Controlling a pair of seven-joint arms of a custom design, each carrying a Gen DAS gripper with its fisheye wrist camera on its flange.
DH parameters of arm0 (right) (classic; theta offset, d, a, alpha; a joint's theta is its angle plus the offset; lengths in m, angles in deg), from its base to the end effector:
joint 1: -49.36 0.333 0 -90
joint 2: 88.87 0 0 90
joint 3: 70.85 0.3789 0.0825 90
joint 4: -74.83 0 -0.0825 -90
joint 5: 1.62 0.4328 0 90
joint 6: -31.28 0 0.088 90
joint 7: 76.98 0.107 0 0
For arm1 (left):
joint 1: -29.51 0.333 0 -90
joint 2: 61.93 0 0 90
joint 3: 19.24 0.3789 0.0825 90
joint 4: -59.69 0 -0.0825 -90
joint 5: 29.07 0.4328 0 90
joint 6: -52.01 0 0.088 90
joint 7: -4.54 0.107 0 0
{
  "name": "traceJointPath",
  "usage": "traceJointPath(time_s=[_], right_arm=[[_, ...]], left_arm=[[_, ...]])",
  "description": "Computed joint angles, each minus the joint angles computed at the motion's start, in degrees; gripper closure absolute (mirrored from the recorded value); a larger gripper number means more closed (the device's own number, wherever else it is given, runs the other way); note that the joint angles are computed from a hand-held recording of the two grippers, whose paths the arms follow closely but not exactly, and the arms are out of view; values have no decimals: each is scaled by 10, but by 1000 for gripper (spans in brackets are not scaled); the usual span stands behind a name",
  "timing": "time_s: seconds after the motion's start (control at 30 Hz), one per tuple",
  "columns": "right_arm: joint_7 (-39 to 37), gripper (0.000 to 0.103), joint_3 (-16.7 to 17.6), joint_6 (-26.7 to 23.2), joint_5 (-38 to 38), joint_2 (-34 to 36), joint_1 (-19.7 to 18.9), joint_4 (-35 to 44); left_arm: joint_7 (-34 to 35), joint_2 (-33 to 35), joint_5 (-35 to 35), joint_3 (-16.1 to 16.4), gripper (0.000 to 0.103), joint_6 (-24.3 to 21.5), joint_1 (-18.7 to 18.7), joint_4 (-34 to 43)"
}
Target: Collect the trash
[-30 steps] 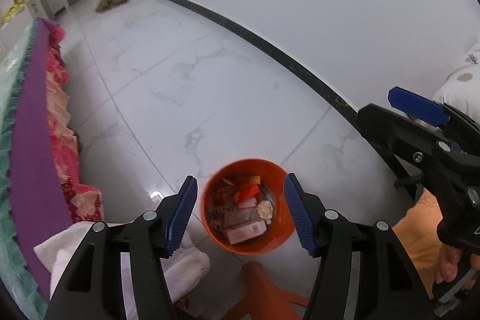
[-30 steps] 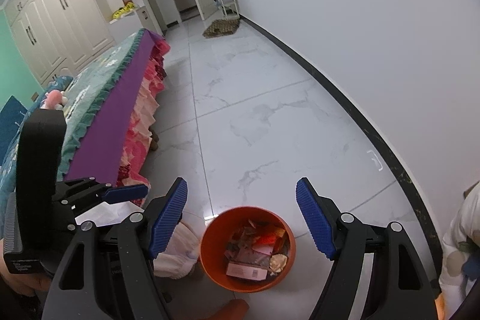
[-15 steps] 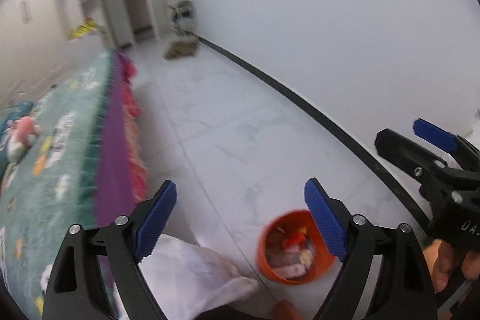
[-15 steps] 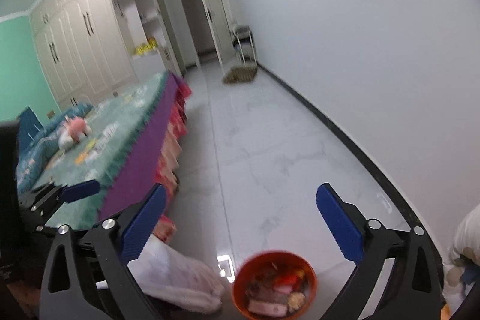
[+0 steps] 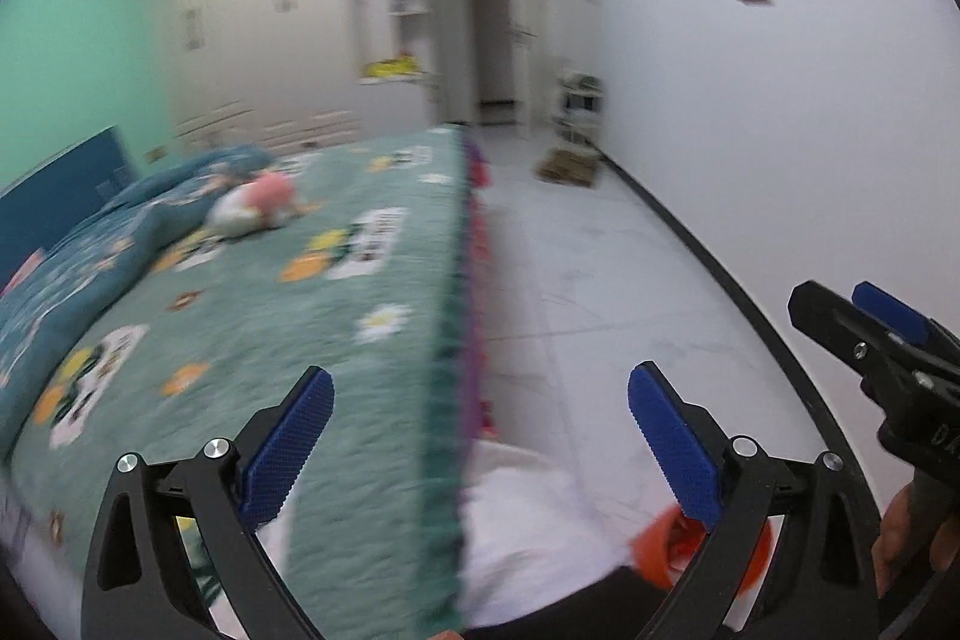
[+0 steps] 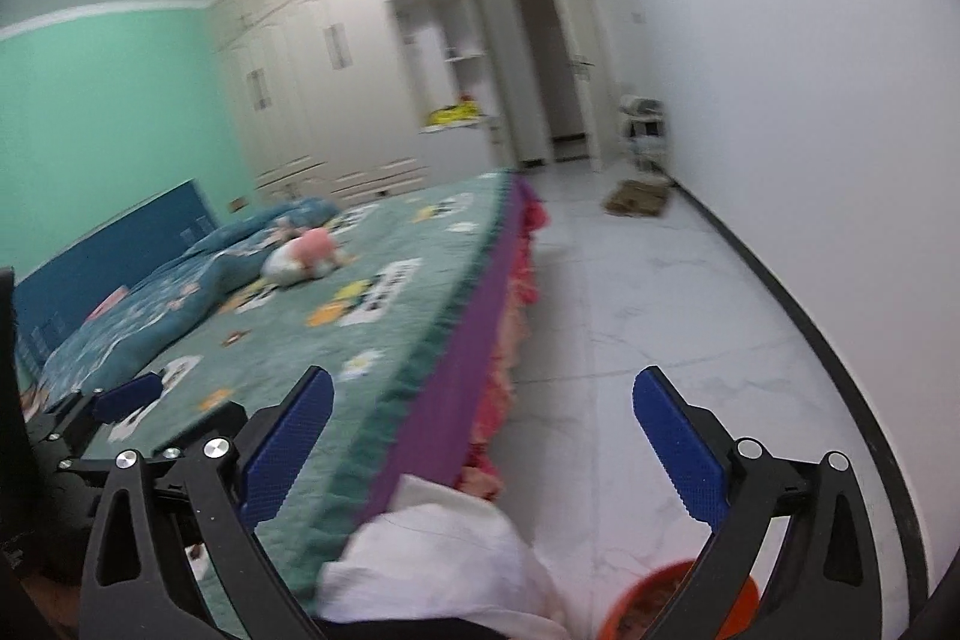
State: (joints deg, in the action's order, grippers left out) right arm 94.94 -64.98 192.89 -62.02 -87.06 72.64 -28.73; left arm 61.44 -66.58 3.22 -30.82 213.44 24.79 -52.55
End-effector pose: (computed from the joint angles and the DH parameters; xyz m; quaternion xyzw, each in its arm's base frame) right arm 0.5600 0.3606 0.6636 -0.5709 0.6126 -0.2830 0.4676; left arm 0.5916 -0.2057 0.6643 -0.5684 0.6692 -0.3344 0.3426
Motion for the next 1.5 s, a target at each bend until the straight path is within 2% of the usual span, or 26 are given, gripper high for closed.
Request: traceJointPath(time_s=[0.1, 0.2, 0.4, 0.47, 0.6, 0.7, 0.73, 0.8, 0.87, 0.93, 1.0, 1.1, 1.2, 1.5], right_arm=[[-34, 5, 6, 15, -4, 29, 17, 40], [-110, 5, 9, 53, 36, 69, 39, 89], [-239, 5, 22, 78, 133, 124, 71, 158], [-274, 5, 24, 72, 151, 148, 88, 194], [-336, 5, 29, 68, 197, 183, 110, 247], [-388, 5, 40, 67, 242, 201, 115, 272], [-417, 5, 54, 66, 266, 211, 111, 286], [-447, 5, 54, 72, 285, 217, 117, 296], [-445, 5, 31, 87, 288, 214, 135, 290], [-418, 5, -8, 101, 282, 207, 166, 279], [-411, 5, -30, 107, 290, 198, 184, 265], [-430, 5, -45, 98, 314, 196, 197, 263], [-436, 5, -56, 100, 330, 191, 204, 255], [-462, 5, -56, 97, 364, 189, 202, 246]], left_arm=[[-68, -25, 45, -1, 6, -13, 21, -16], [-142, -62, 84, -3, 6, -30, 56, -45], [-235, -129, 128, -20, 6, -68, 115, -87], [-244, -146, 129, -15, 6, -67, 128, -103], [-285, -182, 154, -26, 6, -82, 168, -125], [-274, -199, 158, -17, 6, -66, 183, -142], [-267, -202, 159, -17, 6, -64, 186, -145], [-266, -211, 172, -25, 6, -66, 201, -149], [-294, -224, 194, -39, 6, -66, 222, -156], [-330, -233, 200, -42, 6, -52, 236, -164], [-366, -244, 200, -45, 6, -44, 250, -173], [-374, -243, 188, -39, 6, -29, 252, -178], [-356, -242, 188, -47, 6, -42, 257, -174], [-361, -238, 196, -55, 6, -39, 258, -171]])
